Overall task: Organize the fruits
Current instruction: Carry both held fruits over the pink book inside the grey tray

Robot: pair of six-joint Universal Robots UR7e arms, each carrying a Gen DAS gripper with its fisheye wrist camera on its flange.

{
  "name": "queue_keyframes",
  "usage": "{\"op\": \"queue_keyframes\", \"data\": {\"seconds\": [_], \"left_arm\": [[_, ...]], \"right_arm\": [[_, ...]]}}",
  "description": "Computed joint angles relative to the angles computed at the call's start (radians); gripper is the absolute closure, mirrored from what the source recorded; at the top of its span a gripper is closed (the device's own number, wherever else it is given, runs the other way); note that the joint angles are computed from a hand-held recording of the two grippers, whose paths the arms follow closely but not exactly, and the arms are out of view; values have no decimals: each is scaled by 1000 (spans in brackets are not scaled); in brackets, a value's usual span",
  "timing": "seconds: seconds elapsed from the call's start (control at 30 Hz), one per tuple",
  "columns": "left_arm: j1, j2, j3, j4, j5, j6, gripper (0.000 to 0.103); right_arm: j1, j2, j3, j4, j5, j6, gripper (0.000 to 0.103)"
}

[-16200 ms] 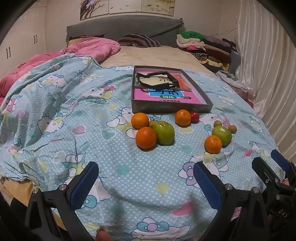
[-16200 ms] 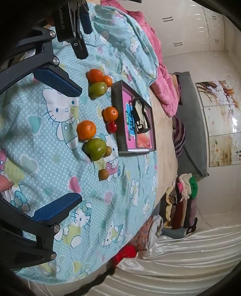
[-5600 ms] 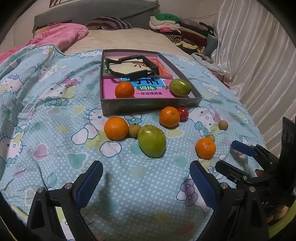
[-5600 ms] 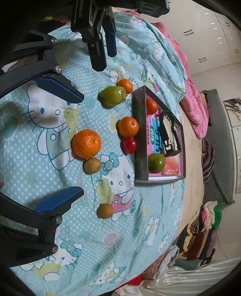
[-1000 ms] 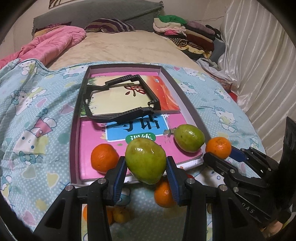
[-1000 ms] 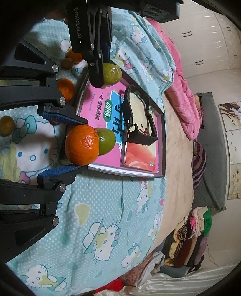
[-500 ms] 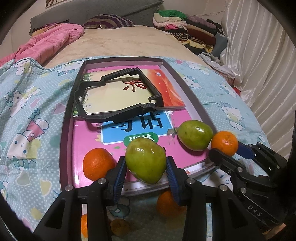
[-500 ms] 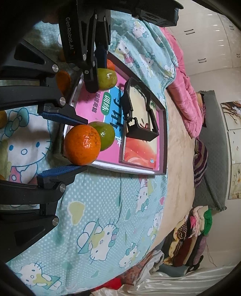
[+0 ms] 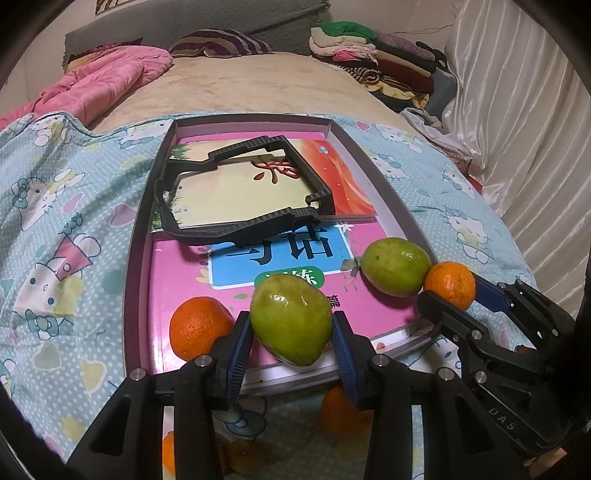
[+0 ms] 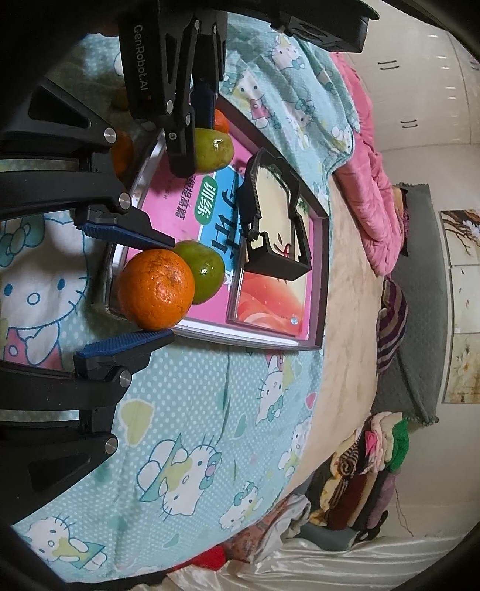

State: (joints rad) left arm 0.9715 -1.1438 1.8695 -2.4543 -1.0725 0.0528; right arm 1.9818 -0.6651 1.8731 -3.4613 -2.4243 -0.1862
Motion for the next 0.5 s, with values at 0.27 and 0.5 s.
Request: {"op": "queue_keyframes", "data": {"seconds": [0.27, 0.5], "left_arm": [[2, -2, -1, 2, 1, 1, 60], [4, -11, 2, 7, 3, 0, 60]], "right_arm": [[2, -27, 40, -24, 36, 22, 56], [18, -37, 62, -47, 34, 15, 63]]}}
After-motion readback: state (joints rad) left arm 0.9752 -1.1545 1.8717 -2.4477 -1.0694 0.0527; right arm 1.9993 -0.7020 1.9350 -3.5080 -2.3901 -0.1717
